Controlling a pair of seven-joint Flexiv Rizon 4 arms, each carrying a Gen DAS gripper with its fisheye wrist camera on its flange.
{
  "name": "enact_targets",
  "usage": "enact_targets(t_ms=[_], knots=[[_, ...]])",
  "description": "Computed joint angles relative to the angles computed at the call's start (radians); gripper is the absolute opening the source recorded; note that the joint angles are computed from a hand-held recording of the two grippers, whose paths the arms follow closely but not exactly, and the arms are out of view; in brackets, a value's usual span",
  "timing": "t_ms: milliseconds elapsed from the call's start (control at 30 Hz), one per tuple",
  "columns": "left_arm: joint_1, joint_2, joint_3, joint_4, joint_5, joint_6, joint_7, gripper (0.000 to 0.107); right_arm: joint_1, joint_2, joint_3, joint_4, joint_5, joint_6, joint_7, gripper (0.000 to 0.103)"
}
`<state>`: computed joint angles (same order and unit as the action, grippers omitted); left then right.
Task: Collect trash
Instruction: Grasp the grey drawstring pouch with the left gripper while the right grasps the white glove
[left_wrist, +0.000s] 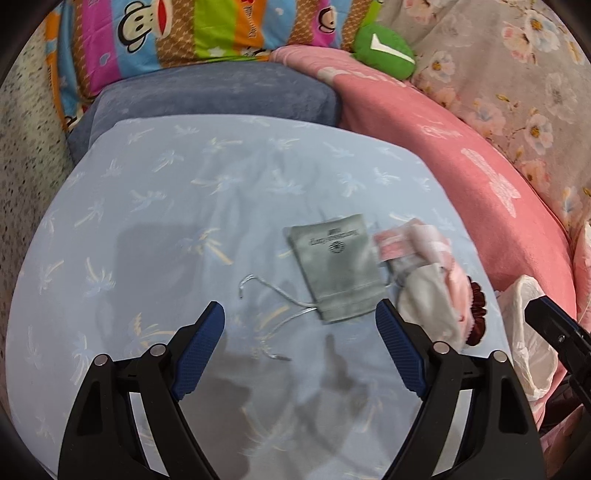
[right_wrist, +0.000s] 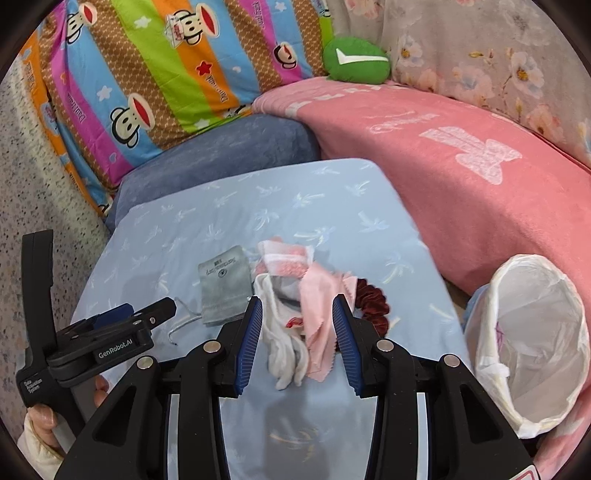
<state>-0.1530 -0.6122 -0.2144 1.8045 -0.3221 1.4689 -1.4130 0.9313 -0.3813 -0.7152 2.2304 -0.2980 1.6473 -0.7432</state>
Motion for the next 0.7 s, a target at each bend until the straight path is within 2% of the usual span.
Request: enact_targets(t_ms=[100, 233, 533, 600, 667, 700], knots=[[0.004, -0.013, 0.006, -0.012, -0.005, -0.027, -0.004, 0.080, -0.071, -0.024, 0.090, -0.037, -0.002, -0.018, 0.001, 0.039], [0.027, -0.027, -0.025, -0.019, -0.023, -0.046, 0.017, 0.080, -0.165, -0.051, 0.198, -0.078, -0.026, -0.039, 0.014, 0.039], [0.029, -0.061, -0.041, -0.052, -0.044, -0.077, 0.046, 0.080, -0.353, -0.114, 0.403, -0.153, -0.083, -0.089, 0.034, 0.039], [0.031, -0.067, -0.049, -0.058, -0.049, -0.080, 0.056, 0.080, -0.386, -0.128, 0.439, -0.165, -0.087, -0.095, 0.038, 0.034], [0.031, -0.074, -0.056, -0.066, -0.055, -0.085, 0.067, 0.080, -0.415, -0.137, 0.467, -0.174, -0.086, -0.094, 0.040, 0.010], [0.031, -0.078, -0.060, -0.071, -0.057, -0.088, 0.072, 0.080, -0.420, -0.138, 0.470, -0.174, -0.085, -0.086, 0.044, 0.007]])
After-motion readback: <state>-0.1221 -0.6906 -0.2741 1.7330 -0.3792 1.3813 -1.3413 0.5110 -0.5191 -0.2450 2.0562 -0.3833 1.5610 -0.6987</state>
